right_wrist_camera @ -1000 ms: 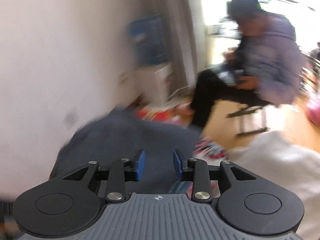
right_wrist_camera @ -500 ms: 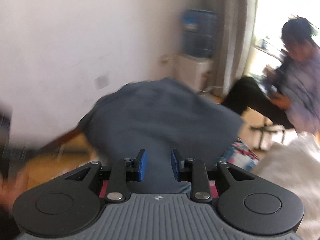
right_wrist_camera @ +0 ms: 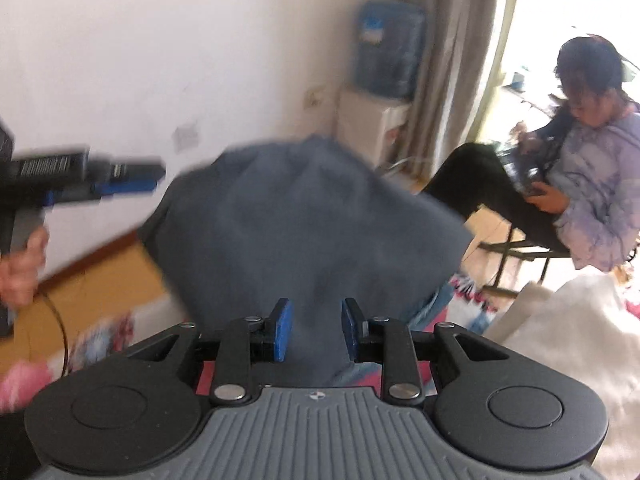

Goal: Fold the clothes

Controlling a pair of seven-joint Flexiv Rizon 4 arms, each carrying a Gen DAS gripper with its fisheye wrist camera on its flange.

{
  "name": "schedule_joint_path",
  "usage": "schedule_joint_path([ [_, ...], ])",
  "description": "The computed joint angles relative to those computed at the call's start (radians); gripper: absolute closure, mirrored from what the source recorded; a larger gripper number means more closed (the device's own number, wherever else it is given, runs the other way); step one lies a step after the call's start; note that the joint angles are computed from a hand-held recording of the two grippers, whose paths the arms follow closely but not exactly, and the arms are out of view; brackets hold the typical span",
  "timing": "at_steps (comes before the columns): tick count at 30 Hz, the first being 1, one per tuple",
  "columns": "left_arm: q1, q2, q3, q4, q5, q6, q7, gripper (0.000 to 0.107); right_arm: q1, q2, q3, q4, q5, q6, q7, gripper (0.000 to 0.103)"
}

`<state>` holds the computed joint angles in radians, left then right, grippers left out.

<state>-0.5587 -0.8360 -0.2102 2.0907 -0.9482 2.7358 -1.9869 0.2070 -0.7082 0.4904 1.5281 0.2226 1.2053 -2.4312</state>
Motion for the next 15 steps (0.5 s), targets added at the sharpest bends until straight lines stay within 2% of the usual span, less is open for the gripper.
schedule_joint_path([
  [3,-0.019,0.008,0.017,-0.094,-0.083,-0.125,0.265,0.054,0.058,-0.009,-0.060,-0.011,0.005,0.060,0.133,0.073],
  [5,-0.042,0.005,0.011,-0.173,-0.220,-0.199,0.462,0.054,0.037,-0.006,-0.038,-0.007,0.025,0.079,0.181,0.073],
  [7,-0.056,-0.004,-0.018,-0.255,-0.371,-0.220,0.650,0.054,-0.014,0.020,0.007,0.026,0.069,0.103,0.206,0.072],
  [8,-0.059,0.002,-0.032,-0.260,-0.389,-0.203,0.679,0.053,-0.038,0.038,0.026,0.046,0.090,0.115,0.217,0.071],
  [9,-0.063,0.011,-0.046,-0.260,-0.404,-0.184,0.702,0.052,-0.052,0.059,0.033,0.072,0.107,0.132,0.234,0.061],
  [10,-0.068,0.019,-0.060,-0.261,-0.424,-0.165,0.727,0.045,-0.063,0.081,0.038,0.098,0.123,0.150,0.253,0.054],
  [11,-0.075,0.030,-0.078,-0.263,-0.457,-0.142,0.757,0.035,-0.067,0.110,0.034,0.133,0.134,0.168,0.280,0.040],
  [12,-0.086,0.039,-0.099,-0.272,-0.499,-0.111,0.789,0.029,-0.074,0.139,0.033,0.166,0.144,0.181,0.305,0.035],
  [14,-0.103,0.059,-0.135,-0.269,-0.554,-0.054,0.808,0.004,-0.112,0.181,0.066,0.213,0.164,0.175,0.307,0.032],
  [15,-0.109,0.072,-0.152,-0.263,-0.580,-0.032,0.807,0.004,-0.120,0.199,0.072,0.234,0.172,0.176,0.308,0.027],
])
